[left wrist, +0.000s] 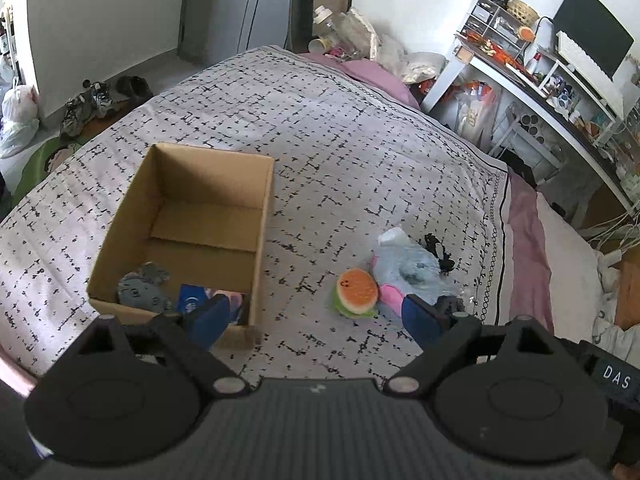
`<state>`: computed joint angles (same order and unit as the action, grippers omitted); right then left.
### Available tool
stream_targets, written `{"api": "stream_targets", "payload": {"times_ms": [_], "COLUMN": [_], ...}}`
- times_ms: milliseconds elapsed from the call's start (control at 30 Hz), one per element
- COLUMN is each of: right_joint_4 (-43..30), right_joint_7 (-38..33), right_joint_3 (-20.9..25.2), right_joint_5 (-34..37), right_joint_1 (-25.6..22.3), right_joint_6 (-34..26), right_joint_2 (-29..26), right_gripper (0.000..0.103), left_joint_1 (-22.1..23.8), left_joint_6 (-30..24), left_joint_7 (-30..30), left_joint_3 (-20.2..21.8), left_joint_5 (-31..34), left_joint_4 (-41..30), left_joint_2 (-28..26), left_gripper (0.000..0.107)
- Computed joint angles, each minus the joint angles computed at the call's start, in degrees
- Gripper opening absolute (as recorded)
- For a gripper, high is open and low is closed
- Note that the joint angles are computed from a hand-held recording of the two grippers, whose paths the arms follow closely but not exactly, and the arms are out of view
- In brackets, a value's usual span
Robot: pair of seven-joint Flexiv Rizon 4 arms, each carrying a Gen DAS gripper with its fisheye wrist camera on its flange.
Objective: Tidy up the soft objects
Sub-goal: 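Withdraw both grippers from the box back toward the remaining plush toys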
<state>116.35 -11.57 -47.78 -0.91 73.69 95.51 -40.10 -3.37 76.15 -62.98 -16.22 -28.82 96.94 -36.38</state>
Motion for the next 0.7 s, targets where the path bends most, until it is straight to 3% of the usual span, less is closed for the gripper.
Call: {"api": "stream_targets", "payload": {"times_ms": [333, 567, 700], "right_joint_4": [1.8, 1.5, 0.3], "right_joint_7": [-3.7, -7.0, -8.3], "right_joint_3": [4.5, 8.0, 13.3], "right_joint_5": [4.5, 6.2, 6.3], "right_joint_1": [-4.3, -8.2, -13.7], "right_joint_6": [5.2, 5.3, 6.4], "right_joint_2": [0.3, 0.5, 0.5], "right_gripper": [0.096, 0.096, 0.096], "left_joint_1": [-4.7, -7.9, -9.2], "left_joint_6": [1.2, 0.2, -0.7], "left_joint_7": [-4.7, -8.9, -11.1], "left_joint_3": [3.1, 5.6, 6.6], "left_joint_5": [4.1, 7.9, 9.7], "left_joint_4": [-1.9, -5.0, -7.3], "left_joint_2": [-1.6, -4.0, -5.8], "left_gripper": [0.092, 0.091, 0.091]}}
